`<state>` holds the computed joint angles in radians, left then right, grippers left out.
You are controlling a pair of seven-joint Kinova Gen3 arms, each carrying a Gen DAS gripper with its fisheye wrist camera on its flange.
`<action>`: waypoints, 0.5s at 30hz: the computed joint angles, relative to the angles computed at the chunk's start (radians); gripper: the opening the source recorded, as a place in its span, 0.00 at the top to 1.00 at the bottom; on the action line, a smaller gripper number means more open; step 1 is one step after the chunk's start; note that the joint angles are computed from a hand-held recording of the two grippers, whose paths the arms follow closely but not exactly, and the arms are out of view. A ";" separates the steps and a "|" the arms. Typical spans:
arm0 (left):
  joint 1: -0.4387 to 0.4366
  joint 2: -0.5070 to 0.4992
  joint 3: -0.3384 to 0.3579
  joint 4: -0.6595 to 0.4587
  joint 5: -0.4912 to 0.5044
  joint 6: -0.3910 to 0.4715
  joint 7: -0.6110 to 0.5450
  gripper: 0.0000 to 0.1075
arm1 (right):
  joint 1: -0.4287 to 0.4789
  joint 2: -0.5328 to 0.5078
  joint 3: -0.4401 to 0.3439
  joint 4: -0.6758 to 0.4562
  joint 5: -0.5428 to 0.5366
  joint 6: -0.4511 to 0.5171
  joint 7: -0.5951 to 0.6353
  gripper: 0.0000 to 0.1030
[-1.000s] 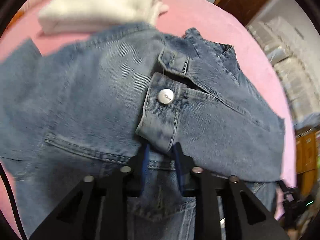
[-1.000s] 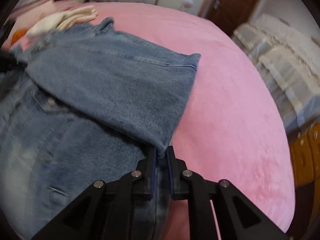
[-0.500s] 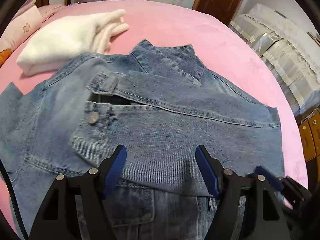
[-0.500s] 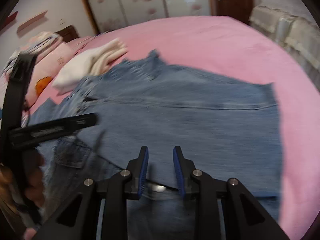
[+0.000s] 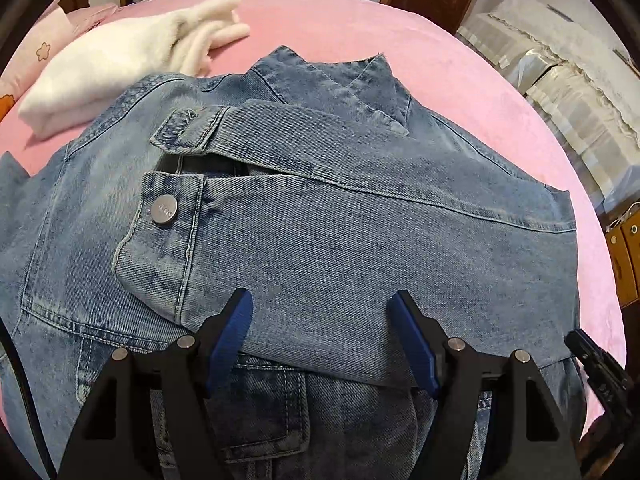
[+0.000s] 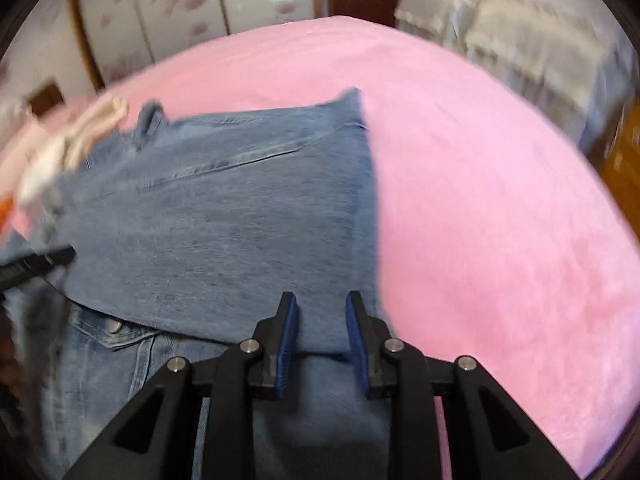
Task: Fold large clothes
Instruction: 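Open both tools and lift them off the folded side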
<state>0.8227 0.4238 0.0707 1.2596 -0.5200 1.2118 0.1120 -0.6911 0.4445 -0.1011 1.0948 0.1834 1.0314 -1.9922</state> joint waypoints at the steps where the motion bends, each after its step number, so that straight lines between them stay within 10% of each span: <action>1: 0.002 0.002 0.002 -0.008 0.001 0.010 -0.002 0.34 | 0.020 -0.009 -0.009 0.012 -0.024 -0.012 0.009 0.77; 7: 0.008 -0.025 0.009 -0.018 0.025 0.011 0.015 0.34 | -0.143 0.047 0.101 -0.107 0.106 0.141 -0.058 0.62; 15: 0.105 -0.042 0.033 -0.108 -0.046 0.169 0.042 0.34 | -0.144 0.048 0.041 -0.212 0.127 0.314 -0.138 0.54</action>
<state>0.9276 0.3817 0.1036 1.1517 -0.5657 1.3813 0.1540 -0.8350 0.4922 -0.0602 0.8833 0.3105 1.3453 -2.1298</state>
